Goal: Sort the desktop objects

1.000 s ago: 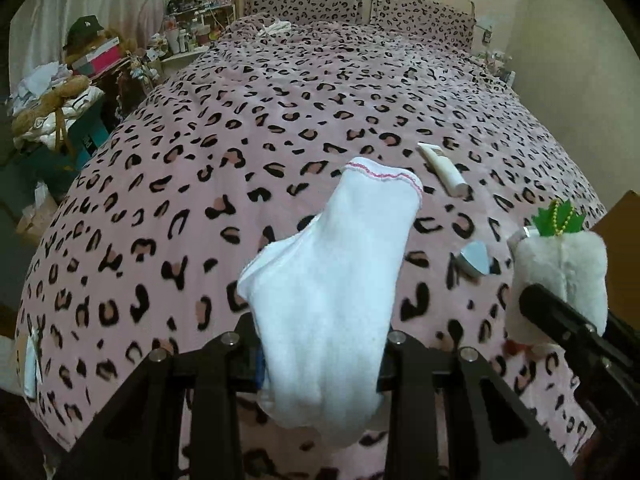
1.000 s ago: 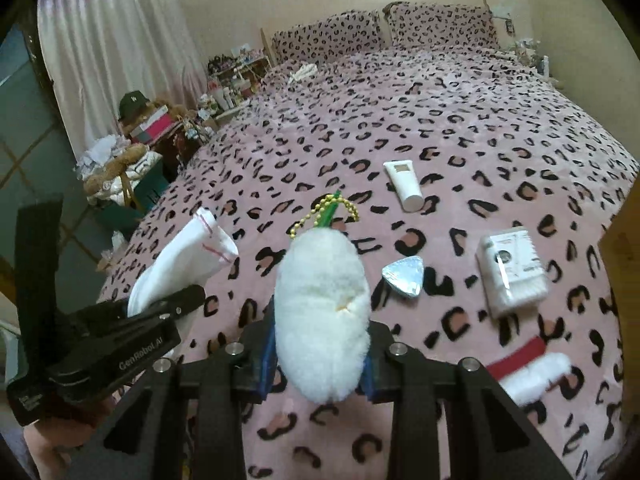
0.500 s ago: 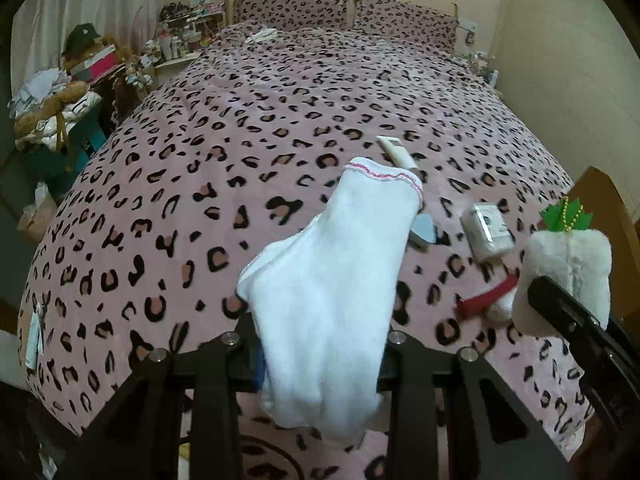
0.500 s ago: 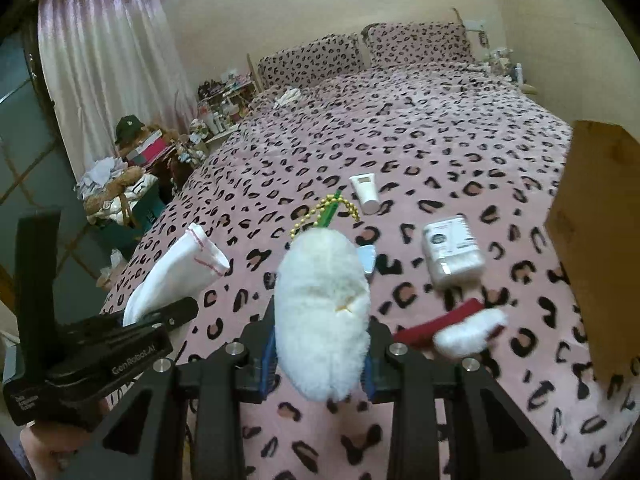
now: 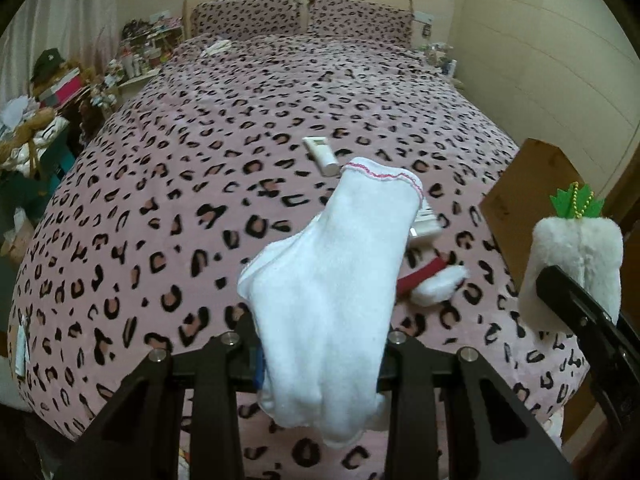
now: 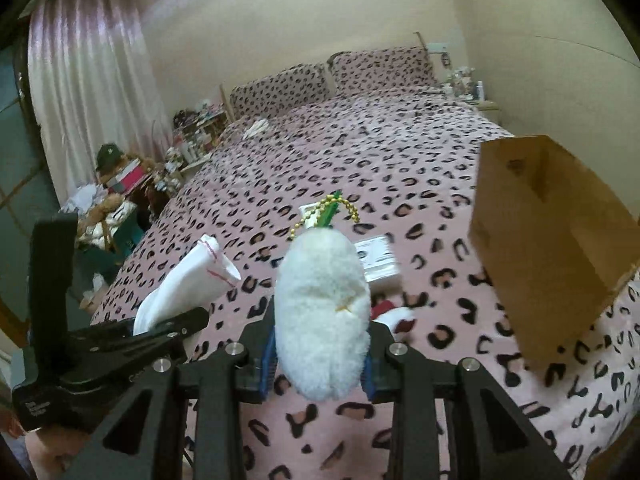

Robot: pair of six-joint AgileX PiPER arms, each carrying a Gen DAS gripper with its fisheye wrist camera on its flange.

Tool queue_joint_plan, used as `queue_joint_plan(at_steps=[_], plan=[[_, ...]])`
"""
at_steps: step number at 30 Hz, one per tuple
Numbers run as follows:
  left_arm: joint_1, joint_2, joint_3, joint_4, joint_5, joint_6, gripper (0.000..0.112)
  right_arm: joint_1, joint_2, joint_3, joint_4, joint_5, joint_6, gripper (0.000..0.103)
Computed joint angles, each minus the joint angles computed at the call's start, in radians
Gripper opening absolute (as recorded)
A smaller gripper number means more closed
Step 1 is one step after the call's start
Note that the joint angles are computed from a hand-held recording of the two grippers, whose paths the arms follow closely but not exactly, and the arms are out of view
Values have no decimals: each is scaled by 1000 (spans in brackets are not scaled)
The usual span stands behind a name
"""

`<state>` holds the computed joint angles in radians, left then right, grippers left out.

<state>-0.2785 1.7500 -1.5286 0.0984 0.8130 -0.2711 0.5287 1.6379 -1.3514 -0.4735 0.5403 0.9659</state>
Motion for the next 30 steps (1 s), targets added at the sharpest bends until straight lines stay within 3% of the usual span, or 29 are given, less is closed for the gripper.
queue_joint_plan(at_steps=[30], plan=[[-252,154,-287,95,142,-48,34,-129,-220,246,-65,-7,62,32]])
